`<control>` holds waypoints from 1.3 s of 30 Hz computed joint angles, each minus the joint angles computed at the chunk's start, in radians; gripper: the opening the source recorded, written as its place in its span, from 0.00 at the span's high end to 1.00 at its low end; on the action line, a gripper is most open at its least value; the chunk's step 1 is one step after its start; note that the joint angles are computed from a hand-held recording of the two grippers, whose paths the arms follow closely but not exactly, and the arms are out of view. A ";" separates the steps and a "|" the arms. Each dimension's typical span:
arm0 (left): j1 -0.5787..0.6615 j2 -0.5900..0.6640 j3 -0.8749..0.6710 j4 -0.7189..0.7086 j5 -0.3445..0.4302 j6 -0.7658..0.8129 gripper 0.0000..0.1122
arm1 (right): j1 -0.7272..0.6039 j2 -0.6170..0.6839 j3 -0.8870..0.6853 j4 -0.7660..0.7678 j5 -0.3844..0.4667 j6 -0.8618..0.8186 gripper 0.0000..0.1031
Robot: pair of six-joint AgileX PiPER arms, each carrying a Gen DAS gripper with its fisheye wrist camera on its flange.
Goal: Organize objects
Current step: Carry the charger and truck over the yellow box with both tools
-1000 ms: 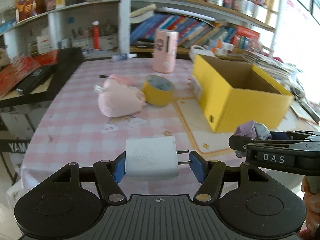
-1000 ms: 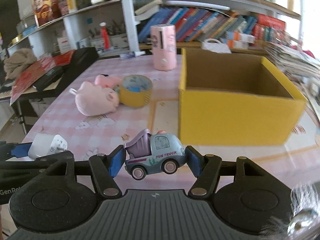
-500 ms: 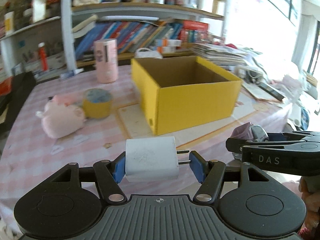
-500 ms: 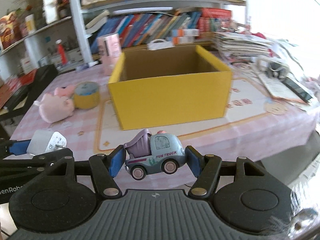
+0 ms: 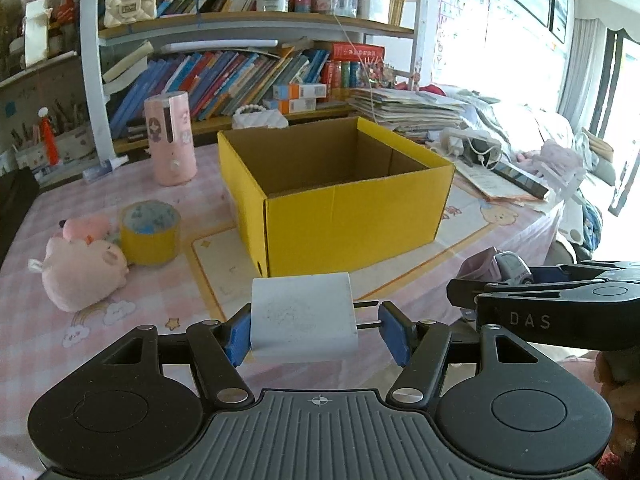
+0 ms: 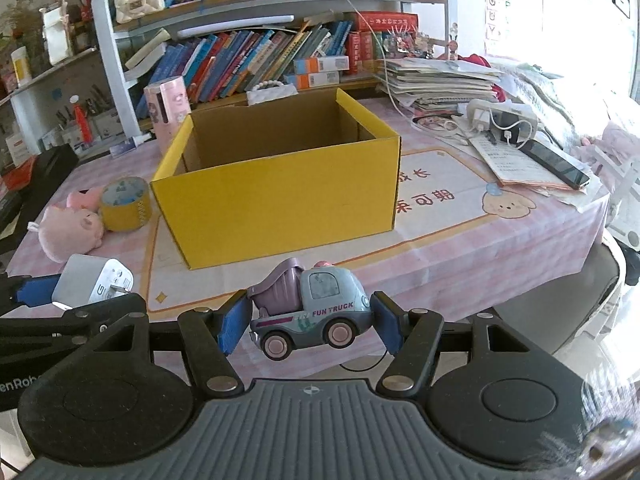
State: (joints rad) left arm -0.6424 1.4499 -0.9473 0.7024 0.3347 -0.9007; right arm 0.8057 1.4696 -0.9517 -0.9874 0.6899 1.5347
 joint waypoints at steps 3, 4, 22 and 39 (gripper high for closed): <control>0.002 0.023 -0.024 0.019 -0.005 -0.008 0.42 | -0.026 0.014 -0.018 0.011 -0.018 -0.033 0.39; 0.003 0.031 -0.033 0.023 -0.007 -0.005 0.42 | -0.036 0.019 -0.024 0.016 -0.025 -0.045 0.39; 0.027 0.232 -0.332 0.185 0.001 -0.074 0.42 | -0.265 0.135 -0.233 0.047 -0.204 -0.296 0.39; 0.010 0.531 -0.754 0.064 0.223 0.043 0.42 | -0.520 0.378 -0.572 0.795 -0.359 -1.230 0.39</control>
State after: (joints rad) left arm -0.6321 1.9810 -1.7012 0.7661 0.5578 -0.8580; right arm 0.2855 1.8476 -1.5239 -0.1922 0.3308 0.3047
